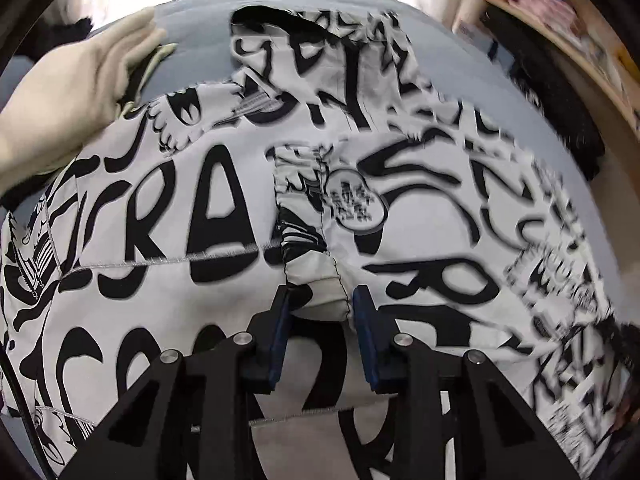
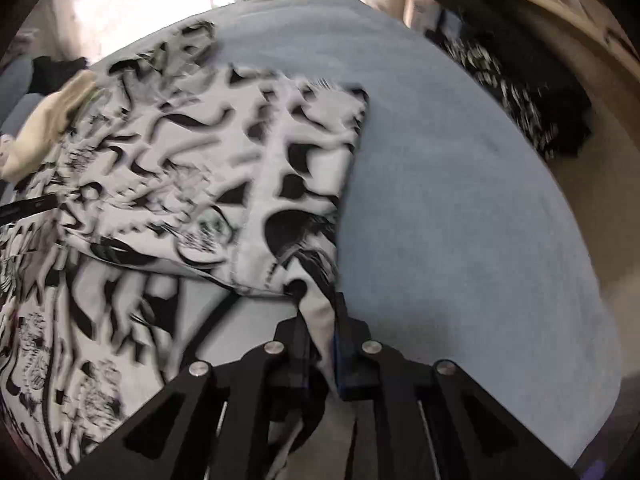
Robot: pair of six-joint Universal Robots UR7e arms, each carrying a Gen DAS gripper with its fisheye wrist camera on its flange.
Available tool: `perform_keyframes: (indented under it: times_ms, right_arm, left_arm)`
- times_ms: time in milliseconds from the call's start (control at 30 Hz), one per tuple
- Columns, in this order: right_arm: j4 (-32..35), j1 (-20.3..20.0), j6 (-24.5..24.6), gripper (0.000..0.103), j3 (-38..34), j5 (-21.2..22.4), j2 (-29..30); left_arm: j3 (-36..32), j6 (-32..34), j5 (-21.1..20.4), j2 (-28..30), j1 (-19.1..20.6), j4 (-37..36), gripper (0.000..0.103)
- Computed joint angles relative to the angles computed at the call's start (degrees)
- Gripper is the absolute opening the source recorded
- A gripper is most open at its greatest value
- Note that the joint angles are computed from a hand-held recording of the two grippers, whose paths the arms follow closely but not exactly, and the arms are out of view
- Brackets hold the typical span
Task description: Fold large clothes
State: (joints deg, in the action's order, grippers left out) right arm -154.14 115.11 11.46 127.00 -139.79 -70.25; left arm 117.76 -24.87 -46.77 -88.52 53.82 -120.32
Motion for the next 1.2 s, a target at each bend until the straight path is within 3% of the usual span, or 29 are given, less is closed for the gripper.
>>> perform_keyframes:
  times_ms: [67,200,333,500,600,667,767,833,933,1000,1100,1167,1200]
  right_arm:
    - [2.4,-0.9,2.0,0.010,0.3,0.3,0.2]
    - [7.7,0.9,6.3,0.021,-2.0,3.0,-2.9]
    - [2.3,5.2,5.3,0.058,-3.0,2.8,-3.1]
    - [-4.8,9.3,2.7,0.059,-6.6,5.1,2.7]
    - [-6.8,9.7,2.3,0.059,-10.0,7.1,8.9]
    - [-6.8,9.1,3.3,0.058,-12.4,9.7,12.5]
    - [-7.0,7.5,3.4,0.055,-15.2,15.5,17.4]
    - [-5.9,6.7,3.3,0.055,-16.9,16.3,20.4]
    - [-3.6,5.5,4.7,0.052,-17.1,13.5,21.8]
    - [-4.0,4.6,4.6,0.045,-15.2,11.0,20.2]
    - [-2.2,3.9,6.2,0.044,-12.4,-1.1,16.5]
    - [-3.2,1.7,6.8,0.000,-9.5,-1.2,12.3]
    - [-3.0,-0.2,7.4,0.000,-8.1,2.3,9.4]
  left_arm:
    - [0.6,0.4,1.9,0.9,-0.1,1.8,0.032]
    - [2.4,0.4,7.0,-0.6,-3.5,2.7,0.039]
    - [2.9,0.3,7.5,-4.1,-6.4,3.4,0.052]
    - [4.4,0.2,7.0,-6.6,-9.3,-0.2,0.053]
    - [2.6,-5.5,3.8,-5.1,-8.5,0.7,0.047]
    - [2.1,-7.5,2.4,-3.6,-7.6,-0.6,0.036]
    - [2.8,-9.0,0.8,-1.5,-6.6,-3.6,0.036]
    - [3.1,-9.9,1.7,0.4,-6.2,-3.5,0.036]
    - [3.2,-11.9,4.4,2.7,-5.5,-0.2,0.036]
    - [4.0,-10.0,3.4,2.4,-4.6,-2.0,0.036]
    - [4.7,-7.6,2.9,1.8,-4.5,-3.7,0.036]
    - [4.8,-7.0,2.9,1.9,-4.5,-4.0,0.036]
    - [4.9,-7.0,3.1,2.0,-4.6,-3.9,0.036]
